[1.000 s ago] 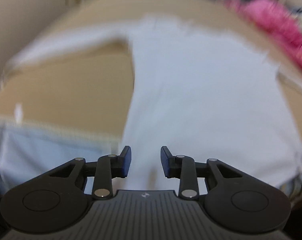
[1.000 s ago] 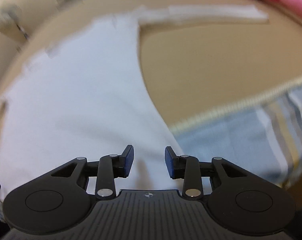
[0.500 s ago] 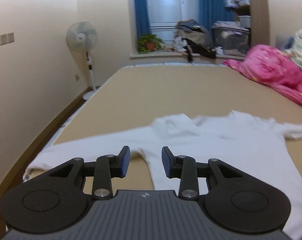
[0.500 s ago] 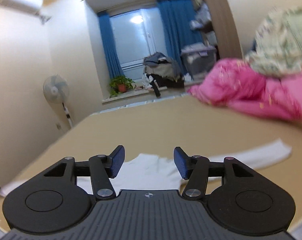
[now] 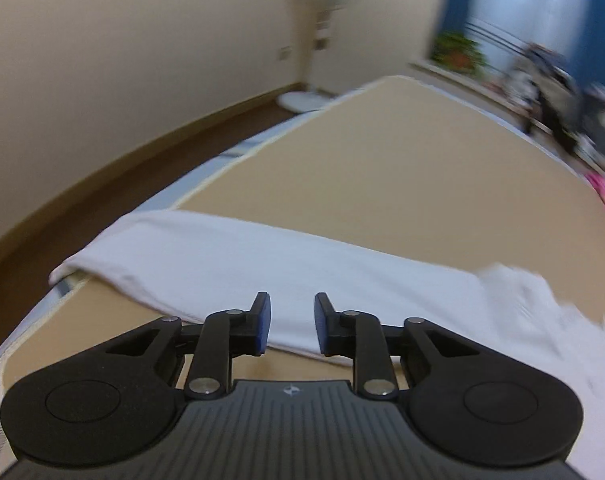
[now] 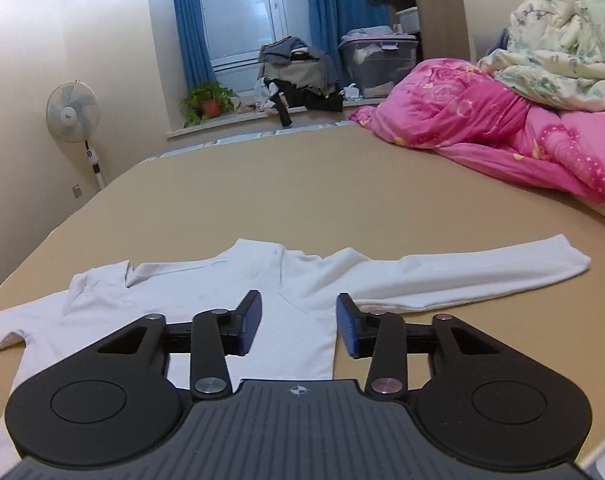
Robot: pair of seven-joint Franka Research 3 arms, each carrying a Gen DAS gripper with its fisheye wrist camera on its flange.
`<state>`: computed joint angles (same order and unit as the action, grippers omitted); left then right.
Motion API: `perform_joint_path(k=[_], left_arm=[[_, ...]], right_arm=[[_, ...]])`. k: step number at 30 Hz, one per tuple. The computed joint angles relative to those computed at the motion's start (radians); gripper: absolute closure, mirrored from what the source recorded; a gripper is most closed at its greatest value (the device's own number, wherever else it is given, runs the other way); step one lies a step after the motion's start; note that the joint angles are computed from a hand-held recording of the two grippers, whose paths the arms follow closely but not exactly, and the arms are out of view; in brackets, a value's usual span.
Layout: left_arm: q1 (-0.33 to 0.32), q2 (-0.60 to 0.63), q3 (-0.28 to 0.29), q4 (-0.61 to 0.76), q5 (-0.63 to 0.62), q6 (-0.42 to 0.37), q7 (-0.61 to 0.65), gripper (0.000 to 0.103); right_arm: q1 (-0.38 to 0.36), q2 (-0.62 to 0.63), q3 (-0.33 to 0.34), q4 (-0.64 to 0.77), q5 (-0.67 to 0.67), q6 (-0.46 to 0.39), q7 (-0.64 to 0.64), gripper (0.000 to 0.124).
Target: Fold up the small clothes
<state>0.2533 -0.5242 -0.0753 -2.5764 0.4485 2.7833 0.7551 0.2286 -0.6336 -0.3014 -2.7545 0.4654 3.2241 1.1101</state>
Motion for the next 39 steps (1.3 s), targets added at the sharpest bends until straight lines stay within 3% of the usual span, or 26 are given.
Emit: perform_joint_path(k=[4,9,12,14,17,27,31,32,35,39], left_arm=[[0.053,0.062,0.072,0.039,-0.056,-0.059,-0.027,0.068],[0.08,0.091,0.168,0.053,-0.189,-0.076,-0.026,0.063],[0.105,0.092,0.182,0.053,-0.239,-0.077,-0.035,0.063],[0.114,0.094,0.188,0.055,-0.26,-0.076,-0.032,0.063],[0.126,0.097,0.178,0.058,-0.267,-0.084,-0.033,0.063],[0.139,0.118,0.169,0.056,-0.266,-0.056,-0.032,0.063],[0.16,0.135,0.142,0.065,-0.227,-0.051,-0.059,0.063],[0.168,0.137,0.132,0.067,-0.209,-0.052,-0.073,0.065],[0.19,0.148,0.103,0.078,-0.144,-0.065,-0.125,0.097],[0.231,0.129,0.038,0.087,-0.001,-0.075,-0.232,0.099]], right_arm=[[-0.045,0.03,0.043,0.016,0.015,-0.022,0.045,0.087],[-0.04,0.069,0.043,0.039,0.017,-0.052,0.051,0.087],[-0.054,0.091,0.06,0.058,0.003,-0.112,0.033,0.087],[-0.128,0.106,0.137,0.061,-0.031,-0.157,0.043,0.087],[-0.194,0.113,0.211,0.053,-0.088,-0.176,0.047,0.087],[-0.259,0.074,0.253,0.03,-0.159,-0.23,0.074,0.087],[-0.305,0.041,0.275,0.02,-0.196,-0.295,0.106,0.087],[-0.309,0.031,0.276,0.015,-0.201,-0.303,0.113,0.087],[-0.31,0.003,0.28,-0.002,-0.212,-0.314,0.13,0.087],[-0.302,0.001,0.288,-0.005,-0.224,-0.315,0.148,0.087]])
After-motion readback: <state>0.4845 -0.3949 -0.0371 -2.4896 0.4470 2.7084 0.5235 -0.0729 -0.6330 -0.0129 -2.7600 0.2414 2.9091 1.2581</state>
